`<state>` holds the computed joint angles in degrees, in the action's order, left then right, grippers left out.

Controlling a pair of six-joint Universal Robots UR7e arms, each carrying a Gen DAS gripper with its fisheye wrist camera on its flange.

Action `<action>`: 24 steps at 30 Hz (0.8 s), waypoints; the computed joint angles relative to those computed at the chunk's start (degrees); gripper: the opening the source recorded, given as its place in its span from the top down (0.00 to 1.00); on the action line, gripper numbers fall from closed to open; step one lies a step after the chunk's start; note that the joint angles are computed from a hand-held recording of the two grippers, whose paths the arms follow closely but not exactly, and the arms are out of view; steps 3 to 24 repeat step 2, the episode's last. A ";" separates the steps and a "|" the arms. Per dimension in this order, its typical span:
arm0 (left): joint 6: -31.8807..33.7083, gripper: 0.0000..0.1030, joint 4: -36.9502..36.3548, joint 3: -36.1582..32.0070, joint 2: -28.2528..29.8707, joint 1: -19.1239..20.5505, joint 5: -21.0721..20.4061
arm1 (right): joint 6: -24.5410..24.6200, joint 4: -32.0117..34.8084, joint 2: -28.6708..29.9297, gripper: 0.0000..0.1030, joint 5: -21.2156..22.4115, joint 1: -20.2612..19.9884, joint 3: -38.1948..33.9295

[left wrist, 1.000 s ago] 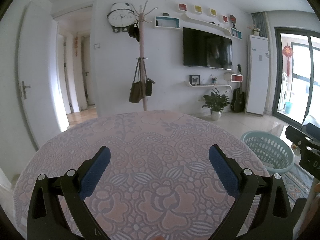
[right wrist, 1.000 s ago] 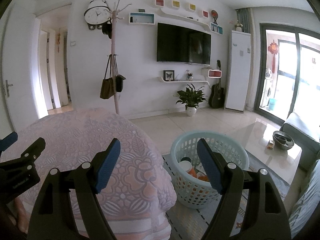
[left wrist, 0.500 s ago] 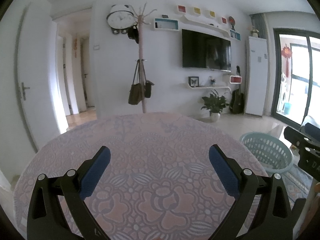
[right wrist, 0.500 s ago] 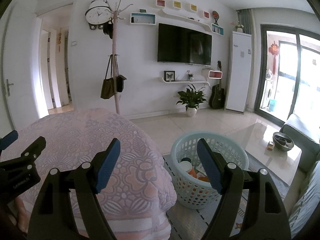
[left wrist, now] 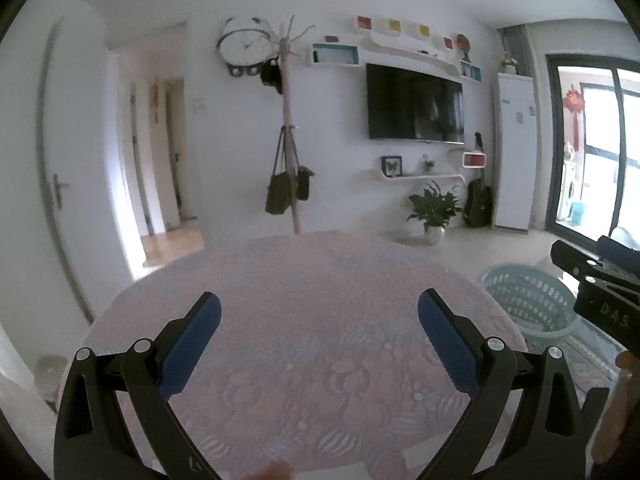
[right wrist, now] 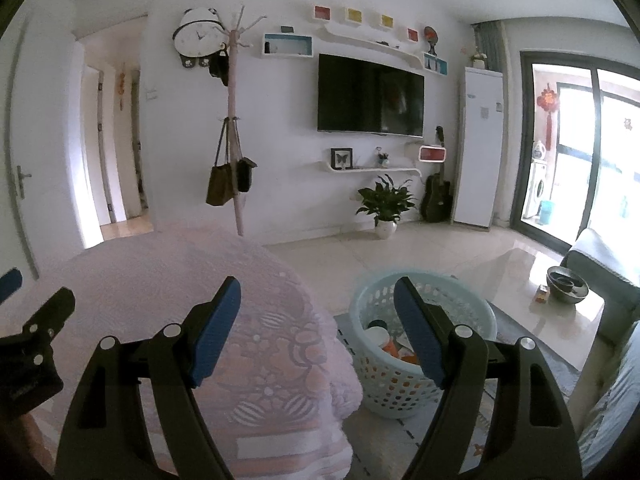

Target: Collect trash

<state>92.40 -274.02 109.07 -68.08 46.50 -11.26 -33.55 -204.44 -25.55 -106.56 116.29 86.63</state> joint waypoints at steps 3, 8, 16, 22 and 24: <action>4.00 0.07 -4.03 -0.21 -1.52 -0.50 0.38 | 0.11 -0.31 -0.16 0.27 -0.42 0.44 0.36; 4.00 0.07 -4.03 -0.21 -1.52 -0.50 0.38 | 0.11 -0.31 -0.16 0.27 -0.42 0.44 0.36; 4.00 0.07 -4.03 -0.21 -1.52 -0.50 0.38 | 0.11 -0.31 -0.16 0.27 -0.42 0.44 0.36; 4.00 0.07 -4.03 -0.21 -1.52 -0.50 0.38 | 0.11 -0.31 -0.16 0.27 -0.42 0.44 0.36; 4.00 0.07 -4.03 -0.21 -1.52 -0.50 0.38 | 0.11 -0.31 -0.16 0.27 -0.42 0.44 0.36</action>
